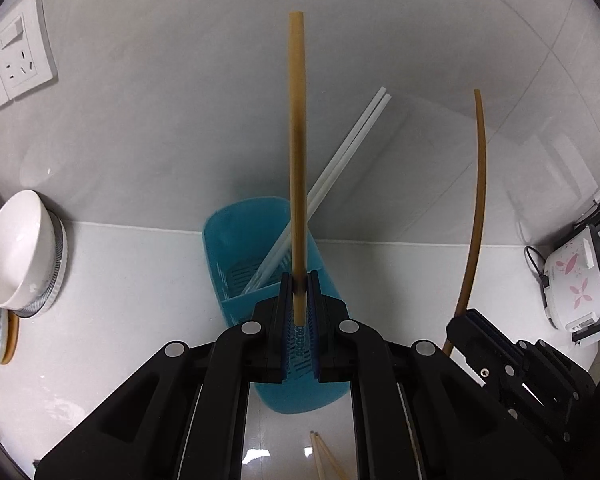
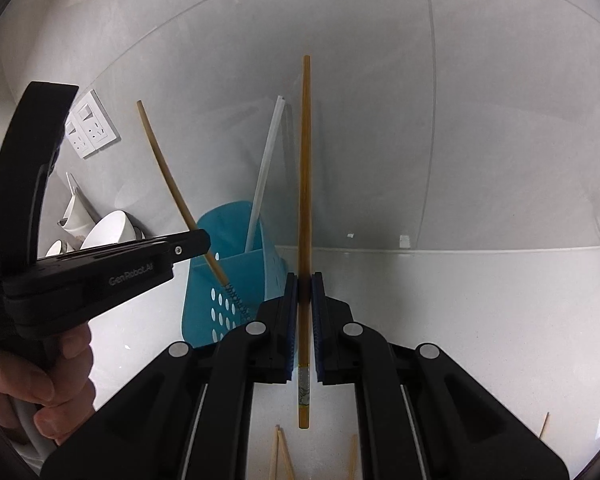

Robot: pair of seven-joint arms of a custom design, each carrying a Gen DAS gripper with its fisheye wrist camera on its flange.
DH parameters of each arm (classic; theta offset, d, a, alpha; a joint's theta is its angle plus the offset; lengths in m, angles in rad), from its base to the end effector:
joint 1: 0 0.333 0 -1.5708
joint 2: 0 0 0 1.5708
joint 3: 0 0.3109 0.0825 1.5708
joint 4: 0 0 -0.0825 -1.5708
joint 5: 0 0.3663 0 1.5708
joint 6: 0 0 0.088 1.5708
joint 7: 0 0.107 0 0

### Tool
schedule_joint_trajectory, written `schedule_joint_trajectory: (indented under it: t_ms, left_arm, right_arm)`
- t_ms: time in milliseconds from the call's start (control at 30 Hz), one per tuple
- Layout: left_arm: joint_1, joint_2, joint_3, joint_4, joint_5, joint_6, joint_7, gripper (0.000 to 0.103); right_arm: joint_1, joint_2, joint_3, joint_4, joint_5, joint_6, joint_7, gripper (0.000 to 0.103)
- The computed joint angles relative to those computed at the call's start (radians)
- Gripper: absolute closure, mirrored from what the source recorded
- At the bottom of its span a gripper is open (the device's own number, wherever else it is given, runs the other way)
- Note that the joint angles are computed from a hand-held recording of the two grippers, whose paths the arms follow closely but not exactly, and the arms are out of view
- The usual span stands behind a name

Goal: Organize utensils
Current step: 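Lift both held chopsticks upright and carry them over the blue holder, then open the left tool dropping its chopstick in the holder while the right tool releases its chopstick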

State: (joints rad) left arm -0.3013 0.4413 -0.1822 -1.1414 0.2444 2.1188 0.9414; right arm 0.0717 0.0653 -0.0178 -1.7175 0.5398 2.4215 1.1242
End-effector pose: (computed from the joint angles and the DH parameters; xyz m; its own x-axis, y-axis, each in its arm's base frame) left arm 0.6428 -0.2868 0.6141 0.0678 -0.9839 0.1653 -0.8484 -0.1441 -0.5093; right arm 0.6116 0.0356 0.6086 0.2899 -0.9265 -0.2397 -0.7482 -0.0632 -0.6604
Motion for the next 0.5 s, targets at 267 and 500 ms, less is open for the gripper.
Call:
schedule_joint_trajectory:
  t_ms: [267,500]
  left_arm:
    - [-0.001,0.033,0.006,0.029,0.008,-0.002,0.003,0.096]
    - [-0.011,0.016,0.018,0.013,0.038,0.009,-0.014,0.09]
  right_arm:
    - [0.002,-0.006,0.0,-0.011,-0.004,0.001,0.004,0.097]
    - [0.004,-0.008,0.0,-0.013,-0.007,0.003,0.007,0.097]
